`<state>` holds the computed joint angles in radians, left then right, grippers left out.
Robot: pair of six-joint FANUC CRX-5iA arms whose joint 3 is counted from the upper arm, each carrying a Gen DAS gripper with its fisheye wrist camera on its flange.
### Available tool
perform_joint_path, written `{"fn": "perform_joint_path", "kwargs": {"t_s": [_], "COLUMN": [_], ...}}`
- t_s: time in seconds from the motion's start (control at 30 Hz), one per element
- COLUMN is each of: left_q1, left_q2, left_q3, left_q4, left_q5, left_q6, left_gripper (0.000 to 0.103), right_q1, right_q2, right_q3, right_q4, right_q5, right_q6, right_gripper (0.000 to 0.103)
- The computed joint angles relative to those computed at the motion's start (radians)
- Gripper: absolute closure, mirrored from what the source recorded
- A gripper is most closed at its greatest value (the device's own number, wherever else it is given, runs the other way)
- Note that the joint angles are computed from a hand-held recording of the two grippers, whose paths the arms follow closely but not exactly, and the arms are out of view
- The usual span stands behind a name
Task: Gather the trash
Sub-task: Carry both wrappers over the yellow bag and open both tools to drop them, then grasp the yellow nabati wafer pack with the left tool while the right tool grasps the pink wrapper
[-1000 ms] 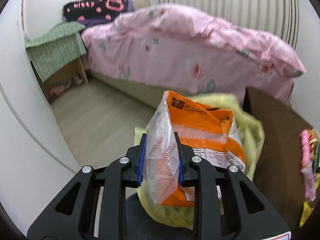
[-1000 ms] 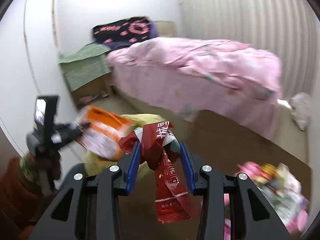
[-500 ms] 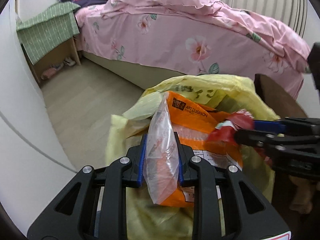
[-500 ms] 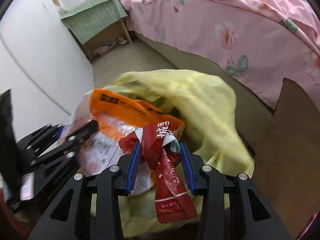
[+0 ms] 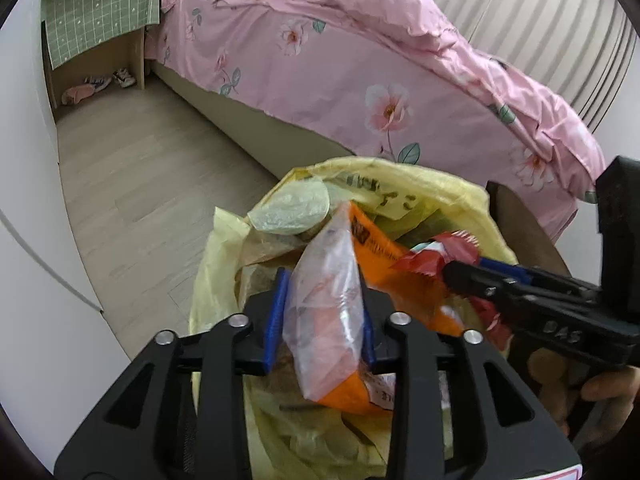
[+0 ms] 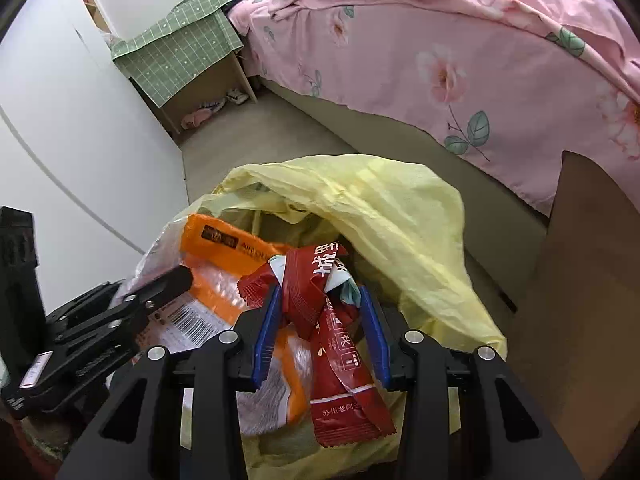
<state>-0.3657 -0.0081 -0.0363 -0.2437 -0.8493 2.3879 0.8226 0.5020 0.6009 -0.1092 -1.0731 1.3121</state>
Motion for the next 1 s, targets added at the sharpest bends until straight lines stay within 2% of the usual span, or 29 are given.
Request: {"fn": "perform_joint_path", "kwargs": {"t_s": [0.03, 0.13, 0.2, 0.37, 0.47, 0.63, 0.67, 0.83, 0.93, 1.0], "left_q1": [-0.007, -0.024, -0.030, -0.017, 0.006, -0.037, -0.049, -0.114, -0.164, -0.194], "left_q2": [-0.006, -0.020, -0.032, -0.074, -0.092, -0.102, -0.102, -0.081, -0.043, -0.015], "left_q3": [0.004, 0.017, 0.021, -0.005, -0.028, -0.018, -0.015, -0.010, 0.003, 0.012], "left_q4": [-0.016, -0.056, -0.083, -0.082, -0.007, -0.016, -0.007, 0.077, 0.162, 0.230], "left_q5": [-0.003, -0.010, -0.010, 0.025, 0.039, 0.039, 0.046, 0.077, 0.103, 0.123], "left_q6": [0.009, 0.041, 0.071, 0.127, 0.079, 0.043, 0.021, -0.118, -0.269, -0.378], "left_gripper": [0.068, 0.056, 0.047, 0.034, 0.033, 0.033, 0.033, 0.033, 0.033, 0.033], "right_q1": [0.004, -0.003, -0.009, 0.008, 0.014, 0.043, 0.047, 0.092, 0.121, 0.139], "right_q2": [-0.005, -0.028, -0.047, -0.133, -0.209, -0.393, -0.422, -0.674, -0.813, -0.886], "right_q3": [-0.009, -0.036, -0.053, -0.161, -0.249, -0.484, -0.521, -0.837, -0.999, -1.058], "right_q4": [0.008, -0.023, -0.038, 0.041, 0.087, 0.261, 0.291, 0.590, 0.756, 0.776], "right_q5": [0.009, 0.041, 0.053, 0.126, 0.167, 0.249, 0.258, 0.307, 0.249, 0.188], "right_q6": [-0.014, -0.024, -0.031, -0.092, -0.135, -0.279, -0.304, -0.575, -0.744, -0.790], "right_gripper": [0.065, 0.064, 0.052, 0.051, 0.051, 0.051, 0.051, 0.051, 0.045, 0.045]}}
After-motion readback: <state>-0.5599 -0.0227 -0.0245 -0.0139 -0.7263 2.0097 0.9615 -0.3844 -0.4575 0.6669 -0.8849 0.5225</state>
